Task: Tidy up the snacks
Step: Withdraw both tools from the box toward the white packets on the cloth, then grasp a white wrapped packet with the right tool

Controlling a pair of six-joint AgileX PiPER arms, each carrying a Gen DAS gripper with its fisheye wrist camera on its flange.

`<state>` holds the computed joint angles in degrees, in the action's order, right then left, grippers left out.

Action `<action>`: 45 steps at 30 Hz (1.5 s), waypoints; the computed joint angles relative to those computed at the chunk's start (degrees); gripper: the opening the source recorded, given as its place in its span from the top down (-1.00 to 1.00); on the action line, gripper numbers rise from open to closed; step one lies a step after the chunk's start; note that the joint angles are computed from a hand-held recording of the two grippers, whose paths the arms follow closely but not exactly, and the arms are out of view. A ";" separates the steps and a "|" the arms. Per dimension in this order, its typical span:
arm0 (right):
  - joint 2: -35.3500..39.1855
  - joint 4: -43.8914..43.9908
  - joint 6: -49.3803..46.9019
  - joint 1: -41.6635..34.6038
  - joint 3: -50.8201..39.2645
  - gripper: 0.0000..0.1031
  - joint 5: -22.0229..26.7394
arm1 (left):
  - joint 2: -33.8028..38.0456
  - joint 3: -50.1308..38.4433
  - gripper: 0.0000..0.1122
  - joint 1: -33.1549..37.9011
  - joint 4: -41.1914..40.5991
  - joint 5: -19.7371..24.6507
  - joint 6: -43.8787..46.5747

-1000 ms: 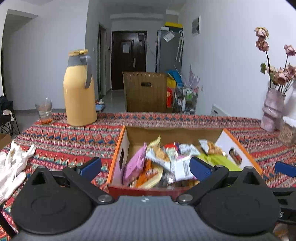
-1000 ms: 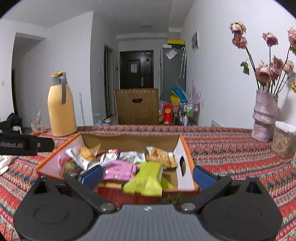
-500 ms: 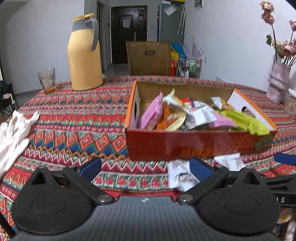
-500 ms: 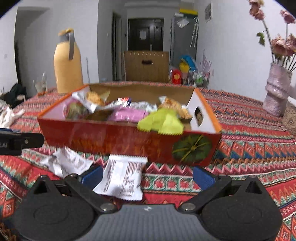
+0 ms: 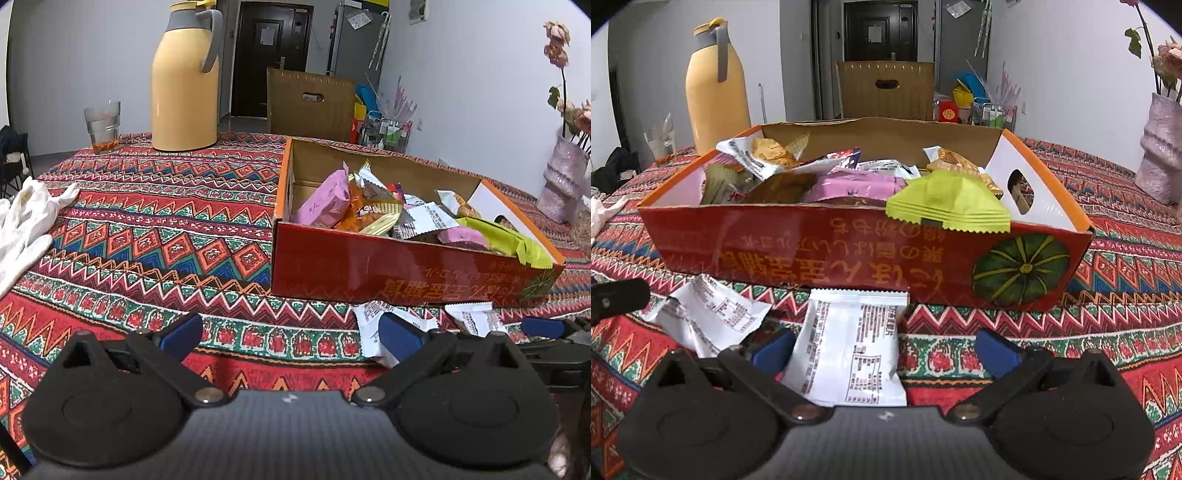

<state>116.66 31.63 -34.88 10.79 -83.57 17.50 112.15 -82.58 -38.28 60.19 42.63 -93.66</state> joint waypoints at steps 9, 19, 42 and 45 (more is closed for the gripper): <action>0.16 2.58 -2.61 0.25 0.61 -1.00 -1.37 | -0.95 1.48 -0.84 0.47 0.56 -1.60 -2.12; -1.89 17.76 -19.01 -0.76 3.13 0.09 -1.10 | -1.12 1.69 -0.84 0.53 0.43 -2.01 -2.08; -6.57 62.33 -61.62 -12.23 12.77 0.21 -0.80 | -0.47 -0.48 -0.84 0.16 -2.00 -0.05 0.93; -5.85 67.67 -66.04 -12.55 13.03 0.21 -0.24 | -0.26 -2.22 -0.84 -0.27 -3.92 0.84 3.92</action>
<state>110.81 99.30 -100.92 -1.76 -70.54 17.26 111.89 -84.80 -38.55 56.27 43.47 -89.74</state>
